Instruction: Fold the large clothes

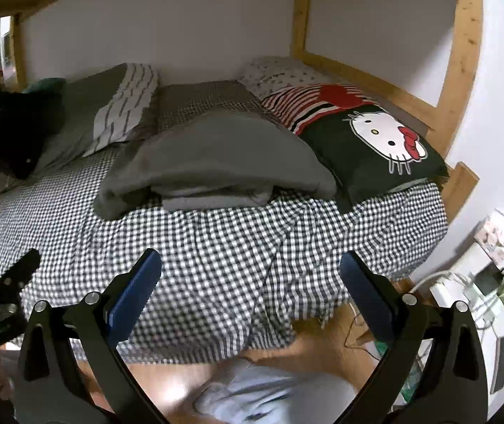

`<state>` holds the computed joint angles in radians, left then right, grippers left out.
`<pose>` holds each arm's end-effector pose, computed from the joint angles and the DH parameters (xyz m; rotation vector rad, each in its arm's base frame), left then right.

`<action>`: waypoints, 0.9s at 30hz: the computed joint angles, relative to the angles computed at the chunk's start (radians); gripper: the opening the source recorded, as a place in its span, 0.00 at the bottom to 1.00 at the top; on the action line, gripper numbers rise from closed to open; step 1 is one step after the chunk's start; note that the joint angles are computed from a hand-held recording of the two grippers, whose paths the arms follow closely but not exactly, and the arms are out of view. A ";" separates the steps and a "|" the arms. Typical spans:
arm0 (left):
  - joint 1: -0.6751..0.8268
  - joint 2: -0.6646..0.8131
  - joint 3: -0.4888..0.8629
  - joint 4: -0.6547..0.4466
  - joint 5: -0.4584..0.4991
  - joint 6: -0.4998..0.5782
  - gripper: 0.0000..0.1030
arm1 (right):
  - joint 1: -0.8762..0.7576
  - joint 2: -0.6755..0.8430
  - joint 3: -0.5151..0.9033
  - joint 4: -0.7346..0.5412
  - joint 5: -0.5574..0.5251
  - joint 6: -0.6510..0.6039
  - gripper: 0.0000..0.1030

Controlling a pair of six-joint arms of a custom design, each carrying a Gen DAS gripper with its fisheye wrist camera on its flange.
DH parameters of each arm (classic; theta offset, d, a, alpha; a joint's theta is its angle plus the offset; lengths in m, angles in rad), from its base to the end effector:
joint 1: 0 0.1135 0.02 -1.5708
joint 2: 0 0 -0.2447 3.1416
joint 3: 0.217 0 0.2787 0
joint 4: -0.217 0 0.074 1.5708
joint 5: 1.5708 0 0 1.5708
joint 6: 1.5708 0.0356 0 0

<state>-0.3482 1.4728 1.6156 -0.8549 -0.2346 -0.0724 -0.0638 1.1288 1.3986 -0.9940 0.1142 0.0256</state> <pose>0.3216 -0.1079 0.3842 0.1896 2.2519 0.0444 0.2428 -0.0196 0.3926 0.1615 2.2882 -0.1508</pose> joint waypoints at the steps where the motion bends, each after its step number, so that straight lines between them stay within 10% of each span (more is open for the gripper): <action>1: -0.015 -0.028 -0.024 -0.005 -0.011 -0.005 0.96 | -0.010 -0.044 -0.014 -0.025 -0.021 0.003 0.97; 27: -0.196 -0.172 -0.172 -0.060 -0.140 -0.149 0.96 | -0.071 -0.267 -0.176 -0.114 -0.112 -0.121 0.97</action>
